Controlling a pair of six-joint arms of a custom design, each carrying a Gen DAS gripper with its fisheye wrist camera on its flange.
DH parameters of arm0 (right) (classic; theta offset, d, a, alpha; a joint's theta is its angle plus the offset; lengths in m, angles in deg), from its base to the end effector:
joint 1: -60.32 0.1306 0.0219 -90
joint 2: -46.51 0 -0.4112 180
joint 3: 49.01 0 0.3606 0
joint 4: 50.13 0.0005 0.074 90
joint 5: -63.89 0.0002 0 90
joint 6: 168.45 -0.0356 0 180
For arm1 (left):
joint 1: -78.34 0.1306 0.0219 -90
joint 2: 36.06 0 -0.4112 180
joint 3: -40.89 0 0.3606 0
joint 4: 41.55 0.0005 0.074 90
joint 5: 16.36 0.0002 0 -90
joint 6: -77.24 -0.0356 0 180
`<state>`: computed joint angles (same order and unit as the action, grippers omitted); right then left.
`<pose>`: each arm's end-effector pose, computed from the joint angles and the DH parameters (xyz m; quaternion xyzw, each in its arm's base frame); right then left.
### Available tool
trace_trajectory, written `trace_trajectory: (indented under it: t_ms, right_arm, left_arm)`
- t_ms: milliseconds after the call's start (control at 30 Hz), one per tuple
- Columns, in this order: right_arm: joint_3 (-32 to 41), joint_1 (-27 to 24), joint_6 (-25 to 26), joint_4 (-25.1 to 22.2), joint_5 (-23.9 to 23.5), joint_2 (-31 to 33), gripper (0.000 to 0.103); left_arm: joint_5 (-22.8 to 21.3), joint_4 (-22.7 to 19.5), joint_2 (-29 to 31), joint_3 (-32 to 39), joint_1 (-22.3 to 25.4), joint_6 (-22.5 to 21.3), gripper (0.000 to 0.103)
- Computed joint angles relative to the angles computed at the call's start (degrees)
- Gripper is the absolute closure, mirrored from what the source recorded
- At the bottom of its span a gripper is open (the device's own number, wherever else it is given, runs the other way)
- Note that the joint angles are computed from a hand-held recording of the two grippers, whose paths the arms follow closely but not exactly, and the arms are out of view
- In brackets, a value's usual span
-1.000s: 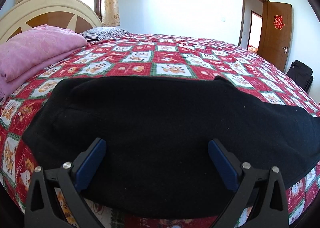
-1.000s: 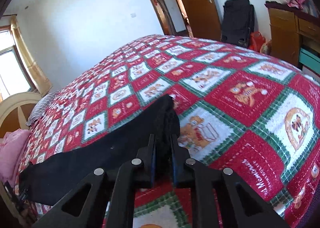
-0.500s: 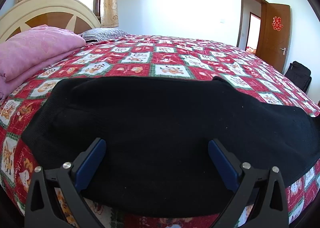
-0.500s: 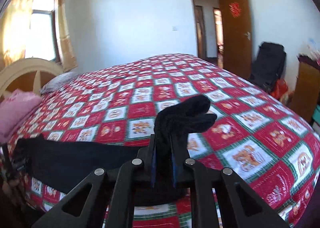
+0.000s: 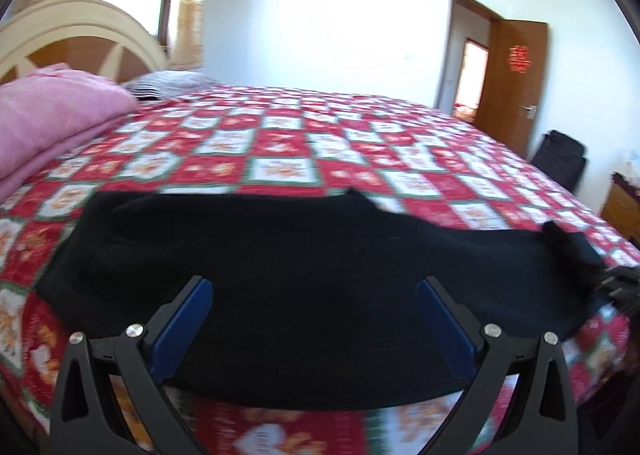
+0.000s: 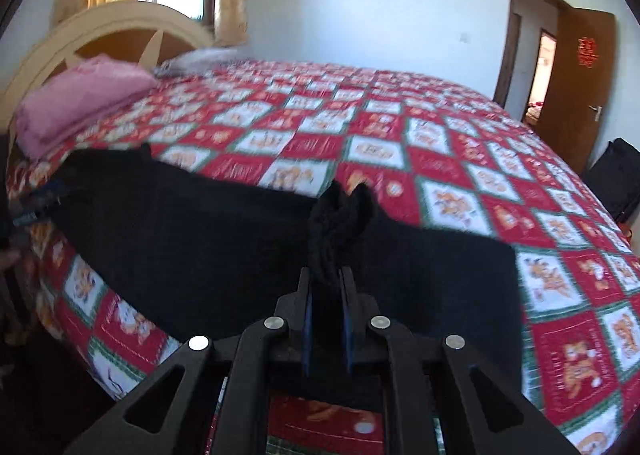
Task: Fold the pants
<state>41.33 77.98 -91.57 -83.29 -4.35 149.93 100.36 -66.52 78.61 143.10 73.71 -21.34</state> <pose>0.5211 0.1515 0.3715 0.0342 0.9134 -0.0718 0.3993 0.6261 -0.0673 0.3620 0.2020 0.8548 -0.1922 0.4377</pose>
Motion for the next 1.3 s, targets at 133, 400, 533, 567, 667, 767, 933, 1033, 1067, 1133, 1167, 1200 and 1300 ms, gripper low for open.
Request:
trace_trajectory:
  t_ms: [133,400,533,567,667,767,933,1033,1067,1133,1167,1200,1300]
  right_arm:
    - [0.34,-0.08,1.91,-2.33,-3.49,0.09,0.084]
    - [-6.38,-2.54,2.63,3.04,-9.23,-8.95,0.075]
    - [-10.04,-4.71,-3.88,7.2,0.31,-11.41,0.063]
    - [-10.26,-5.07,-5.42,7.33,1.81,-11.5,0.06]
    - [-11.74,-6.87,-10.45,8.33,2.58,-11.73,0.06]
    - [-12.66,-7.8,-11.73,8.61,1.92,-11.81,0.059]
    - [-13.29,-7.84,-9.68,9.99,1.57,-11.75,0.052]
    - [-13.28,-7.63,-8.6,10.32,3.65,-11.54,0.049]
    - [-13.41,-7.72,-9.04,10.63,3.98,-11.64,0.049]
    - [-13.6,-7.86,-9.66,10.73,4.49,-11.83,0.048]
    - [-13.68,-7.87,-9.71,10.81,4.8,-11.87,0.048]
    - [-13.78,-7.83,-9.7,10.88,5.41,-11.96,0.048]
    - [-14.39,-7.67,-9.51,12.0,6.41,-12.49,0.047]
  left_arm:
    - [6.12,-5.83,0.53,2.77,-2.13,-2.46,0.0]
    - [13.8,-18.7,3.59,10.25,-9.72,-7.31,0.0]
    - [14.18,-24.31,5.84,14.14,-13.45,-8.03,0.013]
    - [14.23,-25.86,6.65,15.48,-14.75,-8.43,0.014]
    - [13.47,-28.2,7.45,16.77,-16.97,-8.78,0.022]
    - [11.18,-31.94,9.4,19.44,-18.79,-8.37,0.029]
    - [10.12,-31.24,8.69,18.48,-19.81,-7.19,0.063]
    - [8.5,-31.23,8.04,17.59,-20.36,-7.25,0.086]
    - [8.72,-31.1,7.76,17.21,-20.36,-7.28,0.087]
    - [8.49,-30.19,7.2,16.47,-20.38,-6.8,0.09]
    - [9.05,-30.08,7.0,16.34,-20.28,-6.74,0.09]
    - [10.22,-30.47,6.71,16.39,-19.91,-6.79,0.09]
    - [13.06,-31.88,6.86,18.08,-18.76,-5.59,0.09]
